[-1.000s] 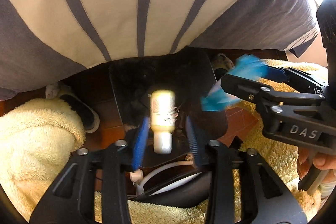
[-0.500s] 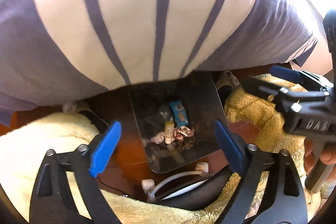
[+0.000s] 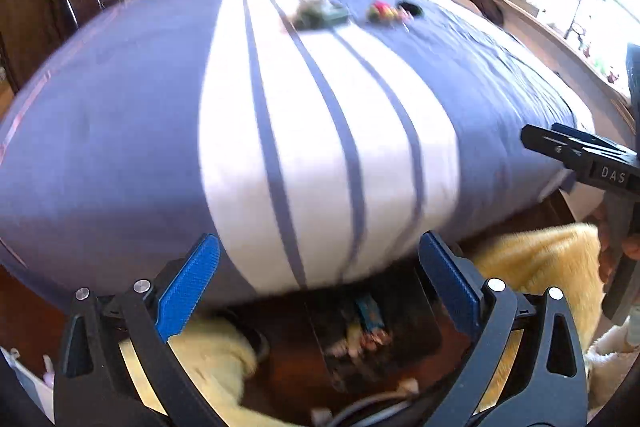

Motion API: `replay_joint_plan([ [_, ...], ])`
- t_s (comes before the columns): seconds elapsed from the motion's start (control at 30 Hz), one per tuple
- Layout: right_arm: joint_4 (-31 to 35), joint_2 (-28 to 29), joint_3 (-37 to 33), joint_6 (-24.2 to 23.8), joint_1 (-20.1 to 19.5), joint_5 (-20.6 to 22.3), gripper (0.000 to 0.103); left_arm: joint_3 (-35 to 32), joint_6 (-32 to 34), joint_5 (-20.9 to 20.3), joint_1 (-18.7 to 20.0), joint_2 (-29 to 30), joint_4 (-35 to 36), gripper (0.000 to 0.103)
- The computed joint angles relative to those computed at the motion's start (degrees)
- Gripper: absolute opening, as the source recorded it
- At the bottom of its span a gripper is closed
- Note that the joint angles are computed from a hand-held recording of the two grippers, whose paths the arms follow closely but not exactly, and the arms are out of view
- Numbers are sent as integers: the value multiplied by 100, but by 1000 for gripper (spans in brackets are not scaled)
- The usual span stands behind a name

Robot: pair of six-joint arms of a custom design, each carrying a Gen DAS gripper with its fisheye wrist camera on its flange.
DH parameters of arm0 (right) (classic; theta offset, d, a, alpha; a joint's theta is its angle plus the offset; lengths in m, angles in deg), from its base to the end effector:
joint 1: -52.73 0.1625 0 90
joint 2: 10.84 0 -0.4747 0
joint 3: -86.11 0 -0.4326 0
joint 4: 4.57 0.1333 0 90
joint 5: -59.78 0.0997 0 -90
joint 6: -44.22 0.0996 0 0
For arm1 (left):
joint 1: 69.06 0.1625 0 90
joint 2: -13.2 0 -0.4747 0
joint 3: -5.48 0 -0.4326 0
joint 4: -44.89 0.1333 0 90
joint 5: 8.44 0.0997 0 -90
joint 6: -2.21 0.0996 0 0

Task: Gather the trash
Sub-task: 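Grasp the pink-yellow scrunchie with the right gripper while the left gripper grasps the green bottle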

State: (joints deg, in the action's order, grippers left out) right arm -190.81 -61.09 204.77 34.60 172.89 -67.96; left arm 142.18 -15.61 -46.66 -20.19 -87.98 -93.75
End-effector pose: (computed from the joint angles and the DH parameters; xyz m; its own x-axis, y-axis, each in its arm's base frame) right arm 0.3578 -0.4718 0.1021 -0.7414 -0.2759 0.6117 -0.5763 0.7288 -0.3698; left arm -0.0848 -0.4187 0.3395 -0.7514 0.0351 -0.6590 0.4314 0.7818 -0.4503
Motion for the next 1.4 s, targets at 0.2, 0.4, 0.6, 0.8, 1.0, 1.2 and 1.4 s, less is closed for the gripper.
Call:
replay_joint_plan([
  [0.2, 561, 365, -901, -123, -233, 68, 99, -688, 912, -57, 572, 849, -848, 95],
  [0.4, 1000, 840, -1797, -143, -414, 67, 99, -1438, 1520, -215, 1029, 1617, -1315, 94],
  [0.6, 1210, 1281, -2599, -256, -483, 28, 99, -2082, 2050, -460, 1282, 2270, -1751, 92],
  [0.8, 1577, 1618, -3219, -196, -548, 52, 99, -2812, 2270, -666, 1519, 2896, -1769, 89],
  [1.0, 1937, 2011, -3875, -185, -555, 38, 99, -3240, 2537, -930, 1655, 3252, -1825, 89],
  [1.2, 2205, 2295, -4330, -144, -565, -2, 93, -3590, 2650, -1150, 1766, 3499, -1645, 66],
  [1.4, 2170, 2253, -4299, -145, -605, 171, 75, -3632, 2775, -1251, 1766, 3569, -1701, 49],
])
